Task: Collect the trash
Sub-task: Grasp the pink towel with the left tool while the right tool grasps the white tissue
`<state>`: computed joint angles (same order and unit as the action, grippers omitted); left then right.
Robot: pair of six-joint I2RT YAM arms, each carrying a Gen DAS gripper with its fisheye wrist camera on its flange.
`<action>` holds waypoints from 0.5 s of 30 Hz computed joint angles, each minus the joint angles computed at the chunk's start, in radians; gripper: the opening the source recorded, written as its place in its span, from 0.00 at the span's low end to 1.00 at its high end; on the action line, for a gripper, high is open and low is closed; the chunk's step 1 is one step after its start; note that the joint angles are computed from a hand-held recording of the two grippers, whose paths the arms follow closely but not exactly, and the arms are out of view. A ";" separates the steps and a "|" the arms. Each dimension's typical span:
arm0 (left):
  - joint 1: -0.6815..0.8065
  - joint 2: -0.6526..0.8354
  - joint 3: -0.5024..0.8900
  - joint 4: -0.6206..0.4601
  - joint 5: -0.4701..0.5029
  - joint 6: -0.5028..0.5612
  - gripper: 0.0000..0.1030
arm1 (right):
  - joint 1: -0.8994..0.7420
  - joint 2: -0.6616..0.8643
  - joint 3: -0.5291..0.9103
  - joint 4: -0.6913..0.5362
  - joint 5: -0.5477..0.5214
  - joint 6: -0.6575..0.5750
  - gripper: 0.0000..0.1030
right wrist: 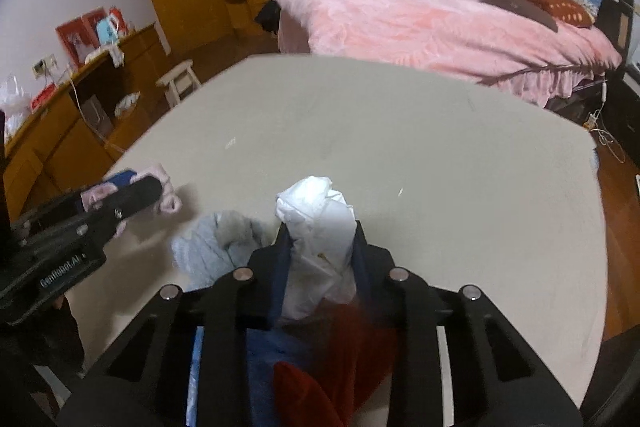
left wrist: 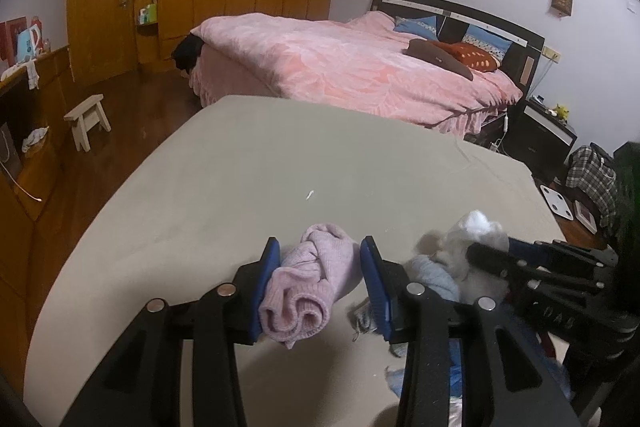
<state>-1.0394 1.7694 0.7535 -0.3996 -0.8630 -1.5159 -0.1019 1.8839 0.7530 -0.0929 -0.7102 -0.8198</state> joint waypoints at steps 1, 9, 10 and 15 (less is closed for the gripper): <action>-0.004 0.002 0.008 -0.009 -0.004 -0.005 0.40 | -0.014 -0.011 0.006 -0.011 -0.022 0.003 0.27; -0.025 -0.002 0.095 -0.101 -0.046 0.000 0.40 | -0.098 -0.070 0.068 -0.078 -0.112 0.032 0.27; -0.028 -0.002 0.111 -0.112 -0.051 0.005 0.40 | -0.108 -0.071 0.074 -0.084 -0.117 0.030 0.27; -0.041 0.016 0.183 -0.146 -0.068 0.028 0.40 | -0.177 -0.096 0.104 -0.149 -0.150 0.007 0.27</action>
